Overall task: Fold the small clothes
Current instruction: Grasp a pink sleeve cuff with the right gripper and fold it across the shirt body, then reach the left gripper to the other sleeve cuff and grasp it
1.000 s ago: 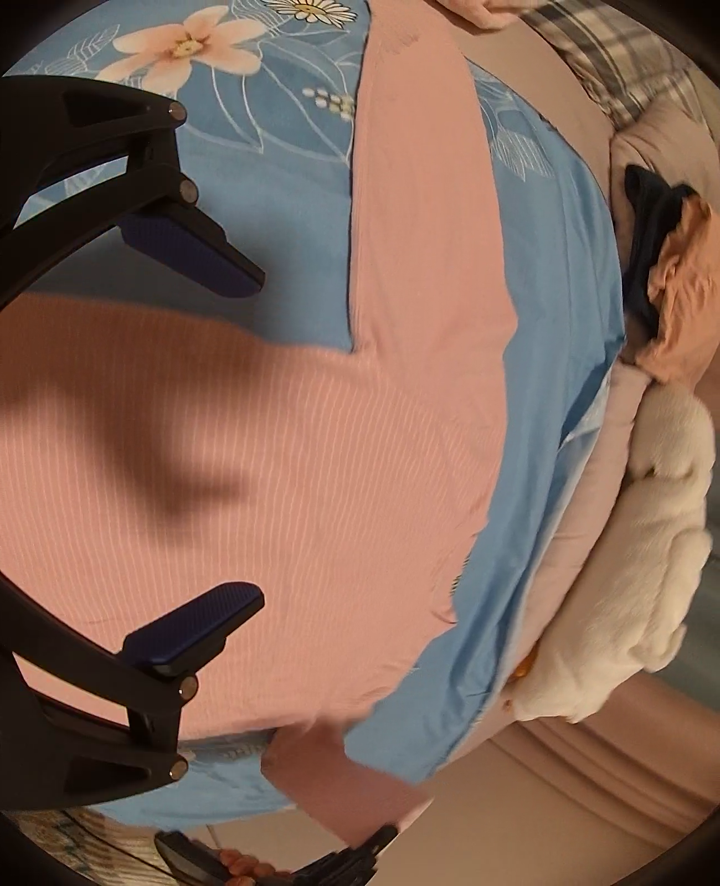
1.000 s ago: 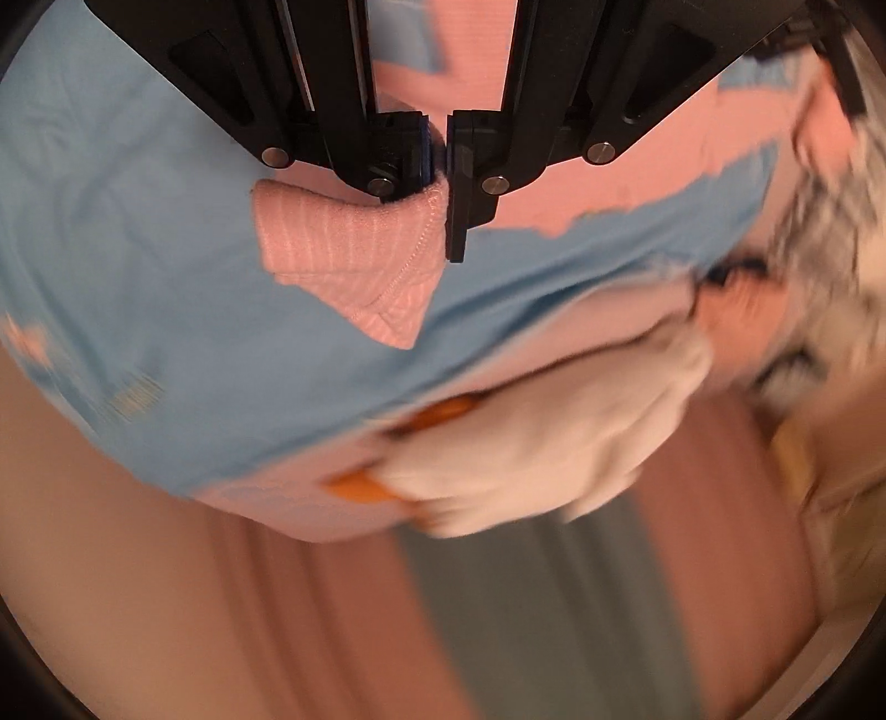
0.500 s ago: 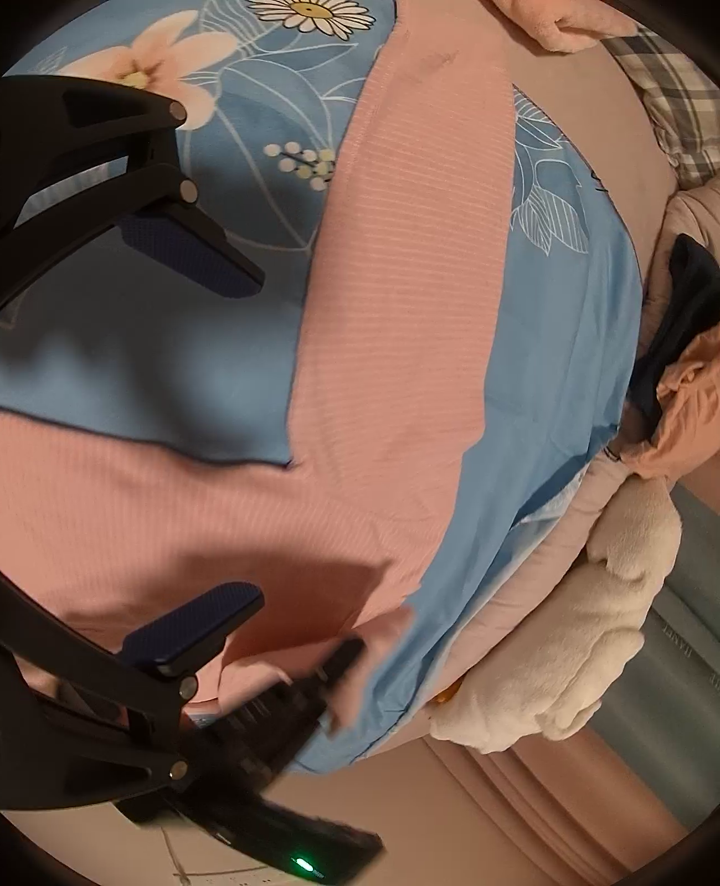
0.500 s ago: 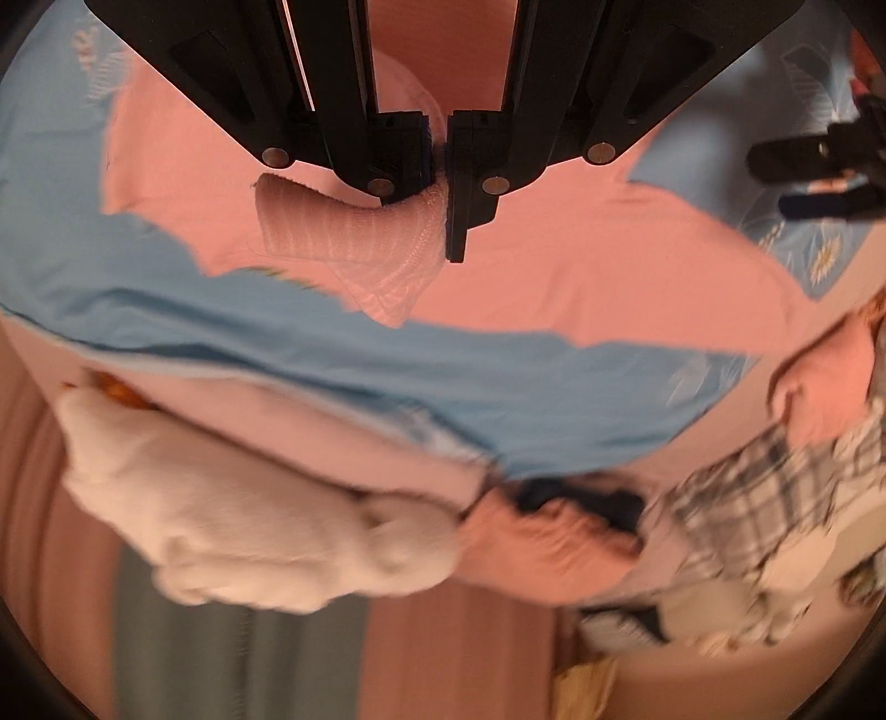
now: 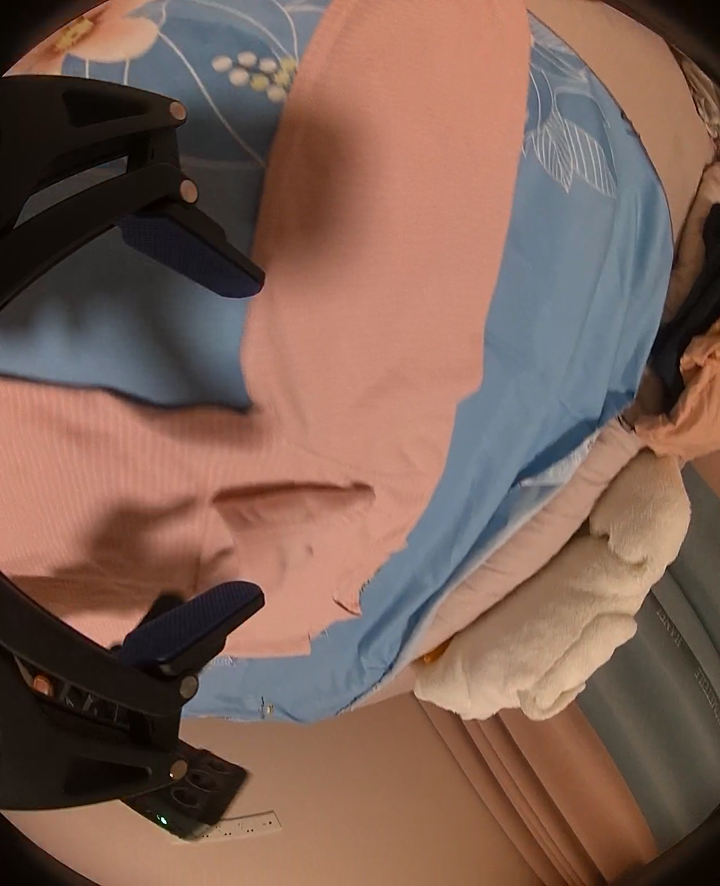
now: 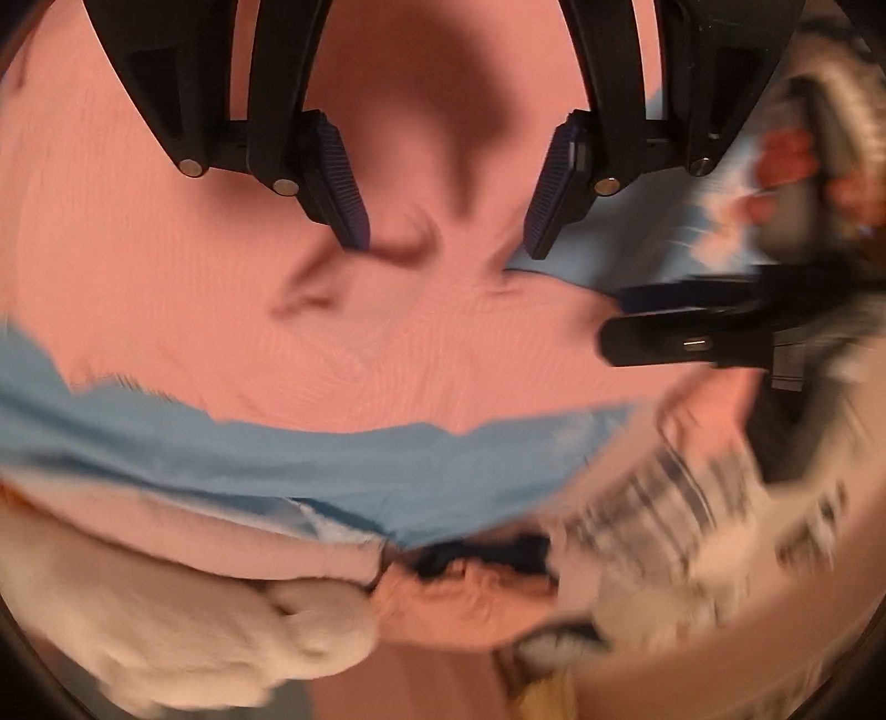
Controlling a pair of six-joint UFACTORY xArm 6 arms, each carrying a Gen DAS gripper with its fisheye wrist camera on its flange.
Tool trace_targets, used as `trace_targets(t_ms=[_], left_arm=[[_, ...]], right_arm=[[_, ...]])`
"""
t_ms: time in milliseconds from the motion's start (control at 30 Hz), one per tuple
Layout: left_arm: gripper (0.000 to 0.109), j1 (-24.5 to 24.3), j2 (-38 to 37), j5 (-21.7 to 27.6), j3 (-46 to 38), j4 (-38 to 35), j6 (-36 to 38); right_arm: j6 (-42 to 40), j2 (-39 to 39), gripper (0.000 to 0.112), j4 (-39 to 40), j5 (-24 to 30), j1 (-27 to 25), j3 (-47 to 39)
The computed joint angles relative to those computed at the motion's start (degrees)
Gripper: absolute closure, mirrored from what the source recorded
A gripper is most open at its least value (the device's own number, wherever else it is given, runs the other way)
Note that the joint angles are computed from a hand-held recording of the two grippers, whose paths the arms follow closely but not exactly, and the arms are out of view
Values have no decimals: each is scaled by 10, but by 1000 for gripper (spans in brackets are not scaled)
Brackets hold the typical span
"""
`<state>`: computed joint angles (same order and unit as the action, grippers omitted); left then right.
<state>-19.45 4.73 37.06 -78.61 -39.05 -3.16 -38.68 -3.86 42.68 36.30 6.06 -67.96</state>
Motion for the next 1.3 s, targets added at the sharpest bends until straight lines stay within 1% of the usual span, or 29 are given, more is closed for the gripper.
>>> trace_targets(t_ms=[33,67,133,167,200,233,267,300,433,500,533,567,600,633,667,700,733,800,867,933,1000,1067,1100,1133,1200,1267,1300], left_arm=[[7,-3,7,3,-11,-8,6],[7,-6,14,10,-23,-12,12],[7,-17,26,16,-45,-14,19],[8,-22,32,18,-53,-25,32],[8,-27,36,23,-62,-31,37],[10,-34,44,31,-77,-16,25],[10,-46,52,29,-91,23,-1],[10,-58,61,29,-105,83,-29],[10,-101,85,6,-129,323,-59],[11,-121,95,9,-134,443,-87],[13,-129,101,14,-138,503,-115],[17,-138,113,27,-148,552,-140],[29,-138,124,33,-153,577,-149],[43,-138,138,44,-164,592,-150],[49,-137,153,57,-179,602,-150],[63,-135,170,70,-195,605,-153],[81,-126,175,72,-201,590,-155],[94,-104,173,57,-196,532,-183],[94,-73,153,24,-162,462,-214],[87,-49,129,4,-120,401,-221],[81,-38,112,-10,-89,358,-201],[68,-34,95,-3,-76,366,-191],[54,-33,89,-4,-70,363,-188],[44,-29,82,-5,-63,354,-180],[42,-26,63,-17,-40,336,-165],[42,-23,45,-19,-21,321,-152],[42,-27,32,-23,-7,327,-160]], right_arm=[[-6,-15,51,24,1,-13,15],[2,-26,51,31,-4,-27,28],[32,-38,51,28,-16,-45,47],[44,-39,51,33,-13,-54,50],[46,-36,57,45,-5,-63,49],[46,-35,61,53,-10,-65,53],[56,-35,64,45,-16,-63,56],[73,-33,64,33,-24,-59,56],[60,-33,64,76,-28,-58,65],[59,-37,64,77,-32,-55,73],[60,-39,64,76,-34,-53,77],[53,-41,64,79,-25,-62,77],[47,-44,64,84,-20,-69,80],[38,-49,64,93,-13,-78,86],[31,-53,64,101,-10,-84,90],[28,-55,64,107,-8,-87,91],[26,-57,64,111,-8,-88,93],[22,-60,64,114,-10,-89,97],[21,-65,64,111,-14,-91,104],[21,-67,64,111,-12,-95,110],[23,-68,64,108,-13,-98,113],[30,-67,64,102,-16,-100,113],[32,-66,64,101,-19,-102,112],[34,-67,64,99,-24,-103,111],[47,-69,64,82,-39,-108,110],[78,-75,64,53,-59,-120,113],[89,-79,64,50,-62,-131,113]])
